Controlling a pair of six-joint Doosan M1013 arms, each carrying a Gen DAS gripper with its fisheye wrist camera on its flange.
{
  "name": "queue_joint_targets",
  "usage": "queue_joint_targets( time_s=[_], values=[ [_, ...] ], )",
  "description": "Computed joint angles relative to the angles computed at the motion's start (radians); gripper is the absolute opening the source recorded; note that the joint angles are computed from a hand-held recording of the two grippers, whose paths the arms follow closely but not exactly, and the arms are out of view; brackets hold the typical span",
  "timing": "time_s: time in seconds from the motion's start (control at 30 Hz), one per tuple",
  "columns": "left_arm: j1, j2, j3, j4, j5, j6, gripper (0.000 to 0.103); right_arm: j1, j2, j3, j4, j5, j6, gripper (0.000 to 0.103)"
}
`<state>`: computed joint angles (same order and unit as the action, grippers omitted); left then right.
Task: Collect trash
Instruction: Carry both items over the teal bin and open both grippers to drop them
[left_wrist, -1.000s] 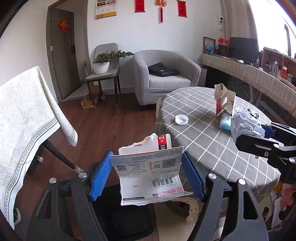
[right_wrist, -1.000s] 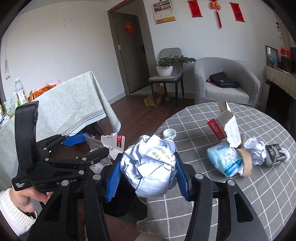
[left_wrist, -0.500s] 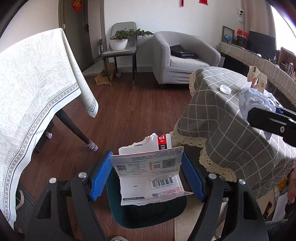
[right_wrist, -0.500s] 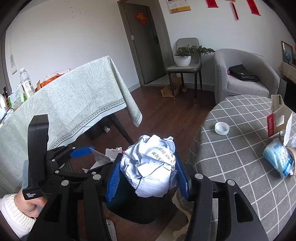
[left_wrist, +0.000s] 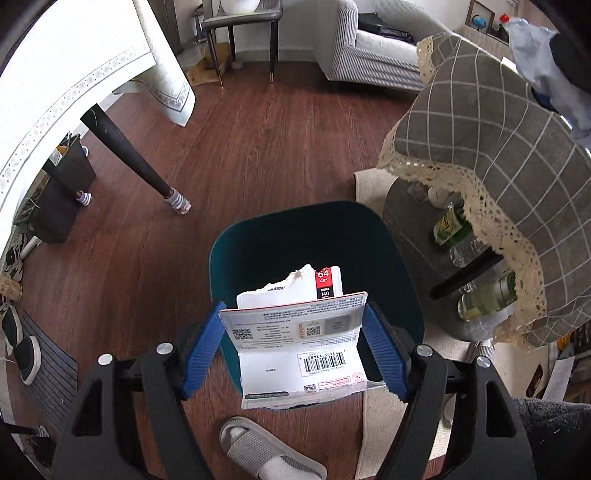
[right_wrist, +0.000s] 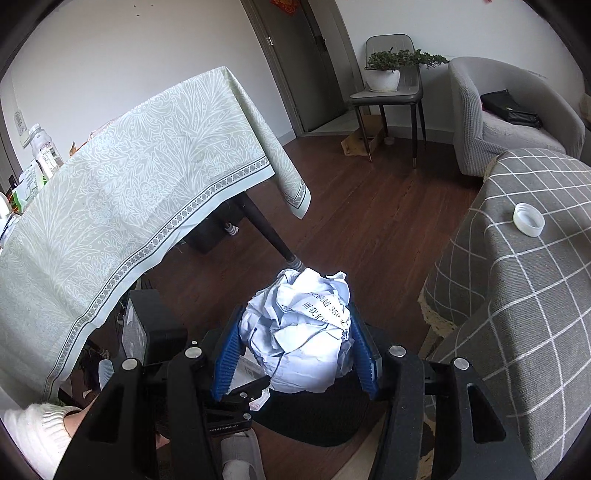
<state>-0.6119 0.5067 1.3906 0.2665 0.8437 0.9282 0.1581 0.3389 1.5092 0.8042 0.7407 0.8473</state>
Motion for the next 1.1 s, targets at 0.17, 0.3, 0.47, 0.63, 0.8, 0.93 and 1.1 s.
queue_joint_targets(
  time_s=[0.17, 0.3, 0.47, 0.63, 0.8, 0.93, 1.1],
  values=[
    [0.009, 0.012, 0.004, -0.038, 0.024, 0.028, 0.081, 0.008, 0.018, -0.019, -0.031, 0.017, 0.033, 0.055],
    [0.015, 0.008, 0.018, -0.042, 0.017, 0.026, 0.085, 0.017, 0.036, -0.036, -0.078, 0.036, 0.077, 0.055],
    [0.022, -0.001, 0.030, -0.039, 0.007, 0.013, 0.086, 0.026, 0.063, -0.059, -0.129, 0.063, 0.141, 0.055],
    [0.031, -0.035, 0.068, -0.001, -0.050, -0.047, 0.086, 0.041, 0.097, -0.082, -0.207, 0.088, 0.218, 0.055],
    [0.034, -0.076, 0.105, 0.074, -0.119, -0.130, 0.082, 0.061, 0.135, -0.107, -0.268, 0.116, 0.277, 0.055],
    [0.027, -0.104, 0.125, 0.171, -0.164, -0.204, 0.077, 0.074, 0.162, -0.116, -0.304, 0.138, 0.300, 0.055],
    [0.032, -0.129, 0.133, 0.202, -0.203, -0.243, 0.067, 0.095, 0.189, -0.126, -0.358, 0.168, 0.324, 0.055]
  ],
)
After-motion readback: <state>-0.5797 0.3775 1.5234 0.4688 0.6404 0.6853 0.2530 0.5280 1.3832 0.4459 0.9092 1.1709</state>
